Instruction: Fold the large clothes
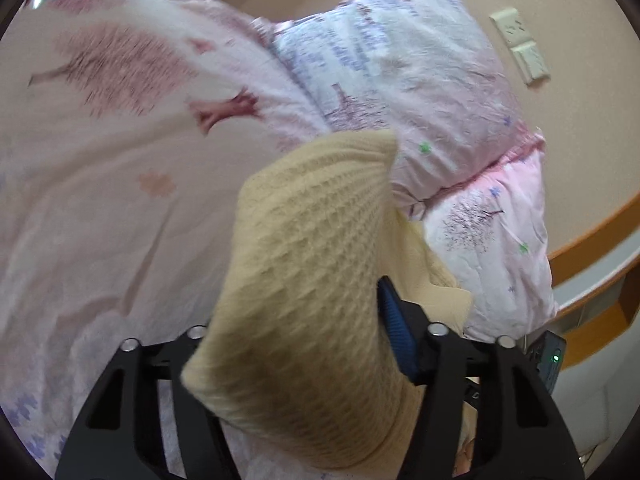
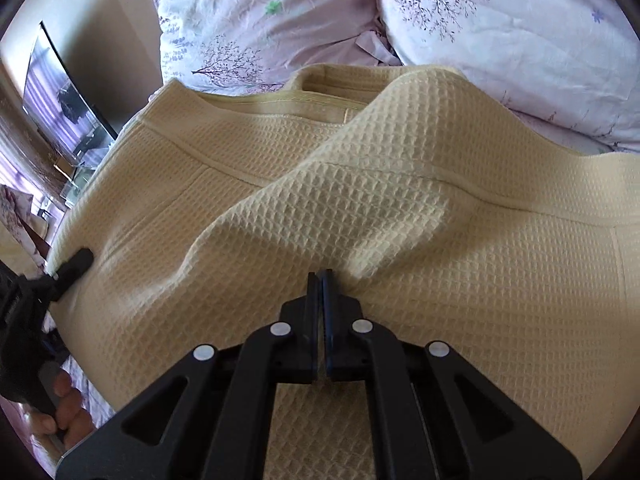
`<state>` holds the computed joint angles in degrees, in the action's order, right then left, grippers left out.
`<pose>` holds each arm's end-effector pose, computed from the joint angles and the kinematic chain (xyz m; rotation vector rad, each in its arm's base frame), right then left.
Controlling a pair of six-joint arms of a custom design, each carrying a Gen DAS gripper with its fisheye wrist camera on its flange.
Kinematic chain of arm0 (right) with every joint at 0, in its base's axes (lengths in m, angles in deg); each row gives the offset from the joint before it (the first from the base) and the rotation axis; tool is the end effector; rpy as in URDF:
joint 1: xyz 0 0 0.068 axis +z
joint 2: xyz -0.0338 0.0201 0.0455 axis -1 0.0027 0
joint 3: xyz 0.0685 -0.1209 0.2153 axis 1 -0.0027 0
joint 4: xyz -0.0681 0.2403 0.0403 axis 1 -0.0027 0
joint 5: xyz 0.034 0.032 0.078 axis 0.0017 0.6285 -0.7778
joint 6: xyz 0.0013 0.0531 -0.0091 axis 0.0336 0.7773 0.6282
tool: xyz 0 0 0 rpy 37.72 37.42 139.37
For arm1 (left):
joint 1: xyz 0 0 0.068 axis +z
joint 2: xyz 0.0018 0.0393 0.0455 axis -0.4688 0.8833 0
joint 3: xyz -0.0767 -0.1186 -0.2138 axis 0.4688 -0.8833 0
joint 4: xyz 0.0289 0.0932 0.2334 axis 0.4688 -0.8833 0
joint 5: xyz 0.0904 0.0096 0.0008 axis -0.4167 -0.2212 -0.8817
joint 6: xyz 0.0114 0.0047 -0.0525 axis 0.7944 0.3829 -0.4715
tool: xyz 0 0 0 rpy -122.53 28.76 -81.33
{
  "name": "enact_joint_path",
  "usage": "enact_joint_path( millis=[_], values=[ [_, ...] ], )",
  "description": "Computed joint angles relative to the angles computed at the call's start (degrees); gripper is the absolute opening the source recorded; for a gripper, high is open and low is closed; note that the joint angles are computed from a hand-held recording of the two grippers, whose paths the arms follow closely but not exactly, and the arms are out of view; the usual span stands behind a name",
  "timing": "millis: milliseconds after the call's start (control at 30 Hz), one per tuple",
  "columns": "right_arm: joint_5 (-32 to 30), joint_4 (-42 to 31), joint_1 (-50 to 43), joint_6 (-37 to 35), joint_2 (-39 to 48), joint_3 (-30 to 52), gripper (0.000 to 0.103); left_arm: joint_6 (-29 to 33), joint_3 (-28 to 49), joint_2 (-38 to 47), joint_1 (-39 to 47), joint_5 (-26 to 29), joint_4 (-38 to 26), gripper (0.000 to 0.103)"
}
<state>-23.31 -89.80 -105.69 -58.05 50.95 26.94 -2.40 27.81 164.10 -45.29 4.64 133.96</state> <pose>0.3642 -0.0900 0.1786 -0.1897 2.7448 0.3807 0.2714 -0.0890 0.0809 -0.7122 2.1178 -0.8847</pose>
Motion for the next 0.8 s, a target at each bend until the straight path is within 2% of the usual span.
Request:
enact_joint_path(
  millis=[100, 233, 300, 433, 667, 800],
  values=[
    [-0.9, -0.8, -0.5, -0.2, 0.7, 0.8, 0.004, 3.8, -0.2, -5.0, -0.7, -0.6, -1.8, 0.047],
    [-1.3, -0.5, -0.7, 0.1, 1.0, 0.8, 0.004, 12.2, 3.1, -11.5, -6.1, -5.8, -6.8, 0.046],
    [-1.5, 0.0, -0.8, 0.2, 0.7, 0.1, 0.004, 15.3, 4.8, -12.4, -8.3, -6.2, -6.8, 0.045],
    [-6.0, -2.9, -3.0, -0.5, 3.3, 3.0, 0.004, 20.2, 8.7, -11.6, -12.6, -5.1, -4.5, 0.045],
    [-16.4, -13.1, -11.0, -5.8, 6.2, 8.6, 0.003, 26.9, 14.8, -7.7, -19.3, -3.7, -1.7, 0.045],
    [-16.5, -15.1, -14.0, -8.7, 5.8, 8.6, 0.003, 29.7, 19.9, -4.2, -23.6, -3.8, -3.4, 0.045]
  ],
)
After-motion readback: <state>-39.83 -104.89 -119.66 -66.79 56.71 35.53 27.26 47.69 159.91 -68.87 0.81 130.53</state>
